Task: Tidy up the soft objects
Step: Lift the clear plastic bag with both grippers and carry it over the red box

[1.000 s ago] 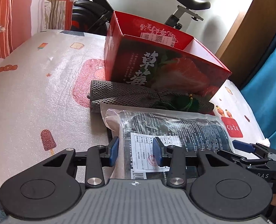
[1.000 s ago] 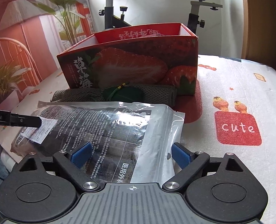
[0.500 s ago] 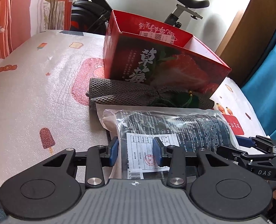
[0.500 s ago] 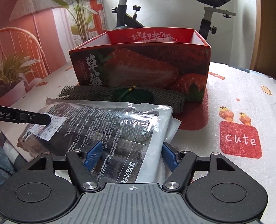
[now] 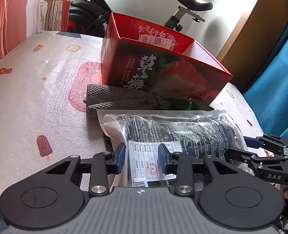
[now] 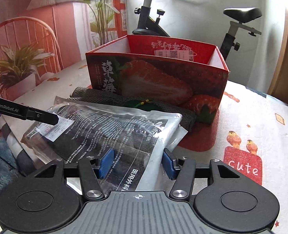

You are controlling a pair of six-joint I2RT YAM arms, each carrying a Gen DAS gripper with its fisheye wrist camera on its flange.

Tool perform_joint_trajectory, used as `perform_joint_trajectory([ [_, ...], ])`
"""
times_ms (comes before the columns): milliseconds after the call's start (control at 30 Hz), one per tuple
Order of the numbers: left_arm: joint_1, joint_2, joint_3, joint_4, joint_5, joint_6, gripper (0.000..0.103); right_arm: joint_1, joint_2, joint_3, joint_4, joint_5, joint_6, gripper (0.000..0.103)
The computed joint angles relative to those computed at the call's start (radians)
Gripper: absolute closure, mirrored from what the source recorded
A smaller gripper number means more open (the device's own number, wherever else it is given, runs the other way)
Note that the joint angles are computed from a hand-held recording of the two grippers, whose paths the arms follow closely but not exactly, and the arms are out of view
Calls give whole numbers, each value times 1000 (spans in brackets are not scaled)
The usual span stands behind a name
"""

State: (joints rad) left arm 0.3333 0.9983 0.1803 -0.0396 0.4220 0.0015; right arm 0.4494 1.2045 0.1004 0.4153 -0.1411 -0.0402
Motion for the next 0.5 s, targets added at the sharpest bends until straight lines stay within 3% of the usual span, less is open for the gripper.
perform_joint_trajectory([
  [233,19,9,5,0,7,8,65,-28,-99,6,-88,-25,-37,64],
  [500,35,-146,15,-94,13,21,65,-40,-156,10,-125,-53,-16,64],
])
